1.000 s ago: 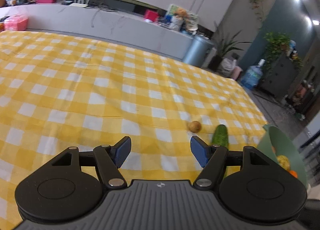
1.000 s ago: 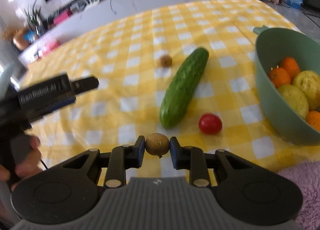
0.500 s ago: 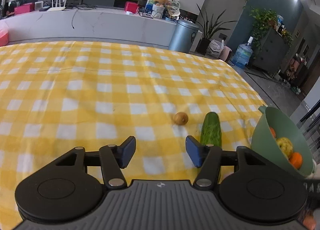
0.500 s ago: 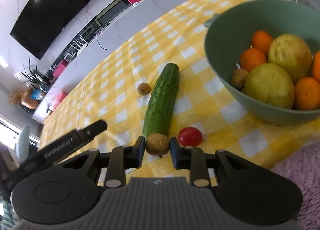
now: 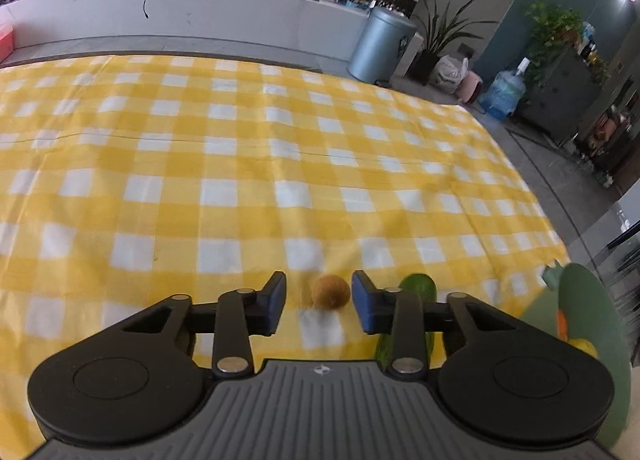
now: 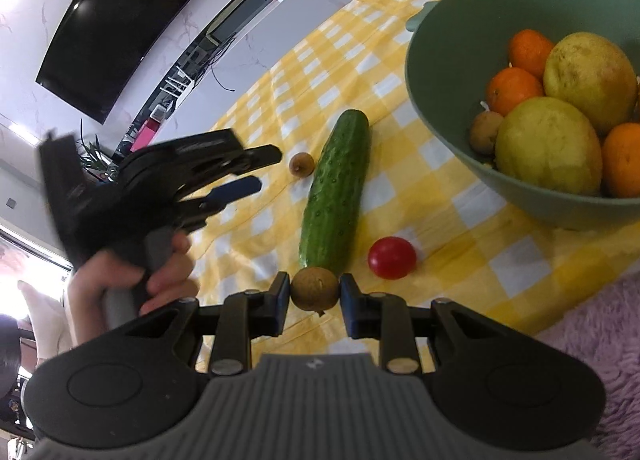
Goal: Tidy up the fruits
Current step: 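Grasp the last kiwi with the left tool while the right tool holds its kiwi, then carry both kiwis over the colander and open both tools to drop them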
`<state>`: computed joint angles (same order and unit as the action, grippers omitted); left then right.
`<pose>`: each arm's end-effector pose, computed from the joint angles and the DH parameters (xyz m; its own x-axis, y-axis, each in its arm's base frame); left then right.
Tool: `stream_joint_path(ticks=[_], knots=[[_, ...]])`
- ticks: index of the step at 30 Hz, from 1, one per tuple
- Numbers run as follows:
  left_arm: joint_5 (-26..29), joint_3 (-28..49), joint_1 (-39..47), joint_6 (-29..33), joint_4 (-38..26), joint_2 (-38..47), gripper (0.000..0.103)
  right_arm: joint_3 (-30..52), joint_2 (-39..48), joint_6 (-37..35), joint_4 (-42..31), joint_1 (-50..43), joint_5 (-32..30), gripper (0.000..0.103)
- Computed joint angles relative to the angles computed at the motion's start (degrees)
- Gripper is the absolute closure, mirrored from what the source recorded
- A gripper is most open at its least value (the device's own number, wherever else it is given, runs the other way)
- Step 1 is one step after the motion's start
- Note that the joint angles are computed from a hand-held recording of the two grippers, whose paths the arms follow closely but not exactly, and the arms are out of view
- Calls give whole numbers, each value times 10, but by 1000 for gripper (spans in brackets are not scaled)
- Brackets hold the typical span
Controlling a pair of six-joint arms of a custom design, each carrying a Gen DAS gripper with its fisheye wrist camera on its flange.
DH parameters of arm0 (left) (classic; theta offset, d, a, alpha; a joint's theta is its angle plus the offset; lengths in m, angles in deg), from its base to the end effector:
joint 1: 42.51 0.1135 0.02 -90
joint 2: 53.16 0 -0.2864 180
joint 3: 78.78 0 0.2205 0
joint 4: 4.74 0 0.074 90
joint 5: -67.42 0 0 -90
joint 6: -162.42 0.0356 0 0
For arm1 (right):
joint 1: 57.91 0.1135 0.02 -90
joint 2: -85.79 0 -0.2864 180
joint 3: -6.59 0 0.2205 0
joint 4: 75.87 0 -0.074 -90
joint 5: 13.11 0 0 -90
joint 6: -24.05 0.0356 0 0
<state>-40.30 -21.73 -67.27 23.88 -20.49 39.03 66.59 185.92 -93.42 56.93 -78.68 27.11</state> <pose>0.2582 -0.1071 0.1890 -0.6348 -0.4933 -0.5946 -0.3793 0.8695 -0.3164 0.2373 -0.0609 0.1564 -0.9190 0.0300 -0.3932 -0.2572 0.7103 0.6553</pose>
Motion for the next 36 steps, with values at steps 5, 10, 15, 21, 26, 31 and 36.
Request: stream_joint_path(ticks=[5, 10, 15, 21, 26, 31, 36], knots=[[44, 27, 21, 2, 2, 33, 65, 16, 22, -17, -21, 3, 0, 79], [20, 65, 10, 11, -31, 65, 65, 14, 23, -36, -23, 12, 0, 79], [32, 75, 13, 7, -44, 84, 69, 13, 20, -34, -27, 10, 2, 79], [20, 75, 11, -16, -57, 75, 75, 13, 15, -35, -21, 18, 6, 79], [4, 66, -29, 22, -59, 34, 75, 17, 13, -44, -30, 7, -10, 79], [-11, 53, -93, 36, -15, -21, 75, 99, 46, -134, -151, -83, -100, 79], [-10, 94, -151, 63, 20, -9, 75, 163, 92, -119, -134, -172, -170, 79]])
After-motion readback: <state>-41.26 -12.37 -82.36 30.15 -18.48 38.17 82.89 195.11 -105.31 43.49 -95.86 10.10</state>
